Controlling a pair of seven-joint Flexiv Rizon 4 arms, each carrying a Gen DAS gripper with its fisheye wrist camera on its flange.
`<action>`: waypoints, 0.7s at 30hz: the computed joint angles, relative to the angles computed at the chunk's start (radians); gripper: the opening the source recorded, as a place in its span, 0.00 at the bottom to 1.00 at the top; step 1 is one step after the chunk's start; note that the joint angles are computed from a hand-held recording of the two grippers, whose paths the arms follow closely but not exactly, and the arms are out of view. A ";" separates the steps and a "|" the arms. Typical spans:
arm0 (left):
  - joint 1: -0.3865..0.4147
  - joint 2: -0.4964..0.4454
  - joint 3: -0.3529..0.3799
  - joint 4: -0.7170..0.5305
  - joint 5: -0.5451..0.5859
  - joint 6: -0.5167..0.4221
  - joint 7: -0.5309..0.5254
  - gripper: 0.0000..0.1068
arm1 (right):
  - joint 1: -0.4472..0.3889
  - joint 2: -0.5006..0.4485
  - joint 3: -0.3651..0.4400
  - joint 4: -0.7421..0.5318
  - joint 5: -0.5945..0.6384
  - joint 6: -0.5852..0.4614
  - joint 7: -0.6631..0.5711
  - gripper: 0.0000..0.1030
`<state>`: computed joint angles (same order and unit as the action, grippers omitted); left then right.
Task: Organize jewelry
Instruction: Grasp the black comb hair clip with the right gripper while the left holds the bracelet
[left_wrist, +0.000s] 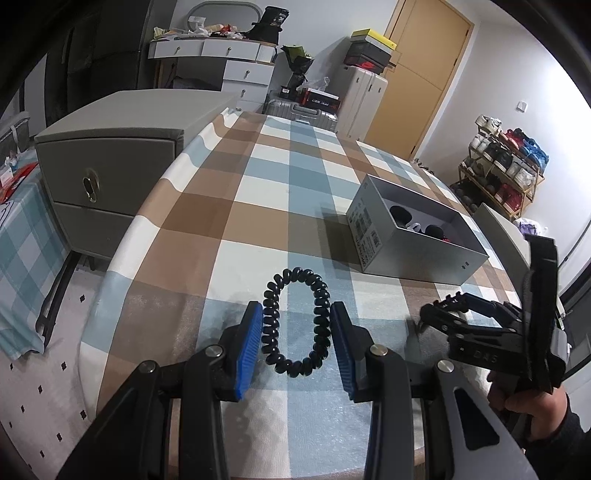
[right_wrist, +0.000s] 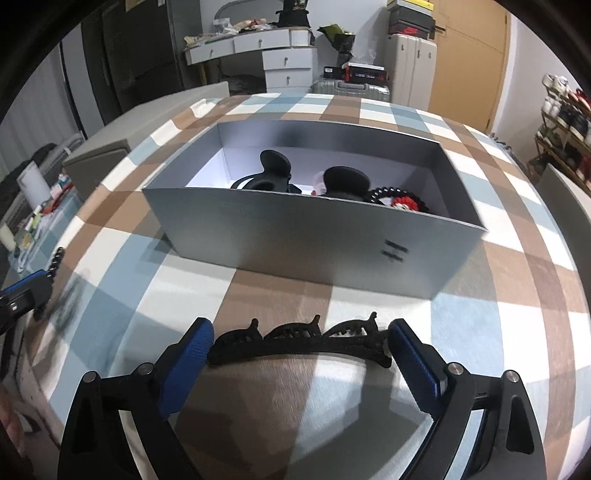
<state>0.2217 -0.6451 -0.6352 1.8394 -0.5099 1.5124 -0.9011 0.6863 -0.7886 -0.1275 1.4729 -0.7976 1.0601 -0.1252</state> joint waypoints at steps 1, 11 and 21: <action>-0.001 0.002 -0.001 0.001 0.001 0.001 0.000 0.29 | 0.005 0.010 -0.010 0.018 -0.012 0.018 0.018 0.93; -0.044 0.022 0.013 -0.007 0.027 0.004 0.002 0.29 | 0.020 0.138 -0.103 0.219 -0.256 0.199 0.288 0.93; -0.137 0.027 0.081 -0.062 0.042 -0.017 0.006 0.29 | -0.023 0.264 -0.161 0.327 -0.697 0.267 0.687 0.93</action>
